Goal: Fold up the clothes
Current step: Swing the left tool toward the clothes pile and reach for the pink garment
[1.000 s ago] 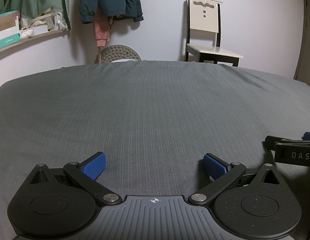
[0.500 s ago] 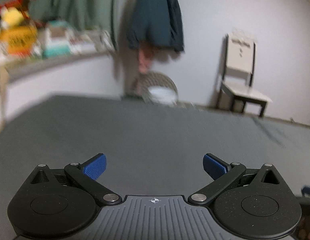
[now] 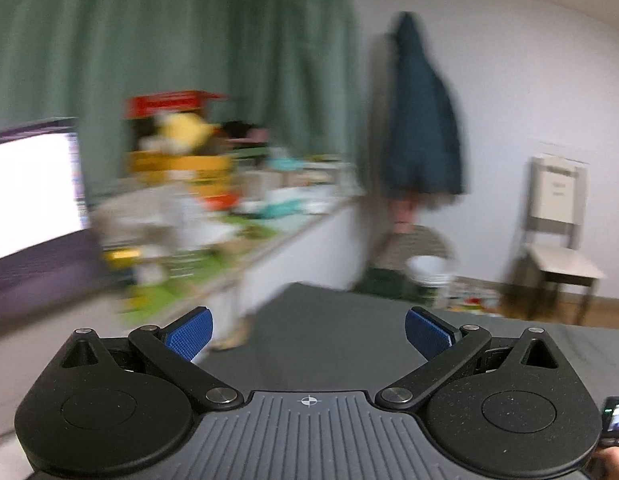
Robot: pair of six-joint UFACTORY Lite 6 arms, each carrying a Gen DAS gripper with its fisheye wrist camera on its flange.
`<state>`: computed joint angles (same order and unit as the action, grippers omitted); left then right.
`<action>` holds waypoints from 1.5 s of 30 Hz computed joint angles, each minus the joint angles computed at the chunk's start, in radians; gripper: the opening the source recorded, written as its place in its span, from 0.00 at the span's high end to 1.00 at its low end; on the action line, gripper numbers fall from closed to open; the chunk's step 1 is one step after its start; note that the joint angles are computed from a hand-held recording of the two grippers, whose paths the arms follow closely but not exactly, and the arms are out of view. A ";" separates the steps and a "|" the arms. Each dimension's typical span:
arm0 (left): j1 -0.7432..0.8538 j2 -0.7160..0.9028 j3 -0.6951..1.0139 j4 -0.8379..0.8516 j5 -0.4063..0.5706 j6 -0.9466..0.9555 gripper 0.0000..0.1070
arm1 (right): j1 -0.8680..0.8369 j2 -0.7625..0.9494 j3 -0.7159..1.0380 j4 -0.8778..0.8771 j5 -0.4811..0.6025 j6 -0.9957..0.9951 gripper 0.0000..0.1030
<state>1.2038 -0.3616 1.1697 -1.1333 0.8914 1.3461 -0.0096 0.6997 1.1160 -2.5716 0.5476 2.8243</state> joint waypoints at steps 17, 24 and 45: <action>0.979 0.596 0.804 0.107 0.240 -0.031 0.04 | -0.012 0.007 -0.018 -0.043 0.020 0.040 0.00; 0.973 0.467 0.301 0.110 -0.233 0.060 0.04 | 0.002 0.005 -0.013 -0.001 0.019 0.000 0.00; 0.868 0.668 0.489 -0.012 -0.049 -0.013 0.04 | -0.029 -0.049 -0.078 -0.208 0.031 0.167 0.00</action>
